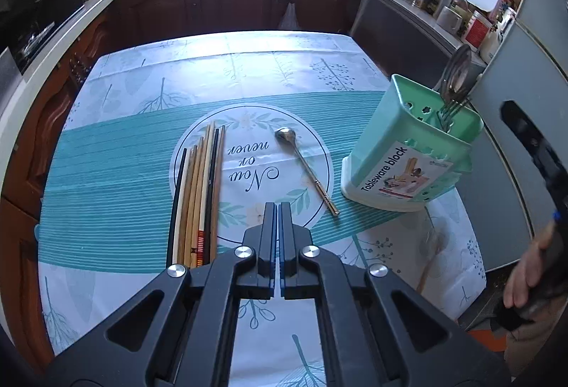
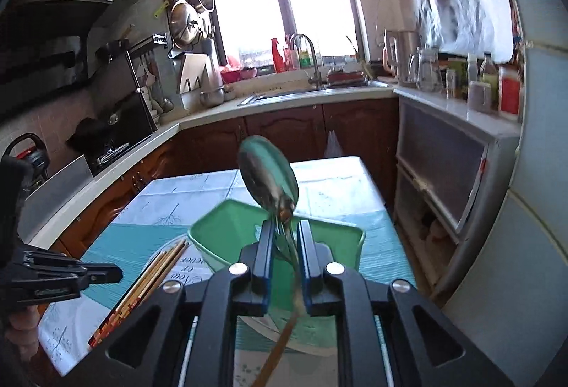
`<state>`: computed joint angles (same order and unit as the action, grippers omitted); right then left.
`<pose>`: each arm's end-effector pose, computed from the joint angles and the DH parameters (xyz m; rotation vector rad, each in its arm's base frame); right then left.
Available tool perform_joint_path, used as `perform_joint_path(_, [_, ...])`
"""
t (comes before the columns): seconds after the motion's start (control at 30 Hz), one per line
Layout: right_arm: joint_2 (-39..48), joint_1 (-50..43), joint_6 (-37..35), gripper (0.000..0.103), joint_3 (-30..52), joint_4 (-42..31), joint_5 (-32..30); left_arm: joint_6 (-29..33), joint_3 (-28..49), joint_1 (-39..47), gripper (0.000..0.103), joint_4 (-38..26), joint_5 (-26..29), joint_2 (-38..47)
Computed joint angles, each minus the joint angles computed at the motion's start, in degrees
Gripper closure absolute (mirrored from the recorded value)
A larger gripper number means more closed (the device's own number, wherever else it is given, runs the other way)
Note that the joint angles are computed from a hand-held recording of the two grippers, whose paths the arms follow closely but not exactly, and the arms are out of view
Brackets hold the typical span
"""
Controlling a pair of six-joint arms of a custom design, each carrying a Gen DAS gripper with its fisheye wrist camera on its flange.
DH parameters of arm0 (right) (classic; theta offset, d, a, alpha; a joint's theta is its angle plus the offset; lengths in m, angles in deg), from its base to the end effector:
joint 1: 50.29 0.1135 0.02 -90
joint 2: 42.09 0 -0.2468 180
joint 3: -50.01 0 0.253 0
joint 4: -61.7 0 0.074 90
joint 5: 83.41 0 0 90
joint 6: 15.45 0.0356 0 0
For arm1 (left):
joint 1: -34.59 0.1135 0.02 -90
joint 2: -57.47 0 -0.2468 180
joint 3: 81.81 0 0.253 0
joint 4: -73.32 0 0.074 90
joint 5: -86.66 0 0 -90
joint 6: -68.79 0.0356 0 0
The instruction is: Organize utensils
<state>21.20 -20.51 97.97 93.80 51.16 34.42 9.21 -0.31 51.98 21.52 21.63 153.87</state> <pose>0.2156 0.1042 0.1967 0.1753 2.0226 0.0739 0.3233 0.0855 0.1961 0.4101 2.5521 -0.3070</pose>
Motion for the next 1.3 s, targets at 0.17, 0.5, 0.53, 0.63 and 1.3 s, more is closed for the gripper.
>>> perform_joint_path(0.17, [-3.43, 5.16, -0.14, 0.090, 2.56, -3.98, 2.39, -0.11, 0.95, 1.26, 0.103, -0.23, 0.67, 1.21])
perform_joint_path(0.5, [7.71, 3.54, 3.57, 0.090, 12.82, -17.21, -15.43, 2.08, 1.85, 1.91, 0.103, -1.64, 0.77, 4.49])
perform_joint_path(0.53, [8.53, 3.39, 4.33, 0.090, 13.16, -18.37, -16.31, 2.33, 2.32, 1.57, 0.103, -2.21, 0.66, 5.20])
perform_joint_path(0.63, [11.23, 1.44, 8.59, 0.090, 14.44, -23.01, -20.79, 2.89, 5.56, -0.95, 0.100, -4.99, -0.41, 9.07])
perform_joint_path(1.3, [0.80, -5.64, 26.13, 0.090, 4.95, -38.93, -28.20, -14.15, 36.02, -16.19, 0.076, -17.25, -9.67, 37.34])
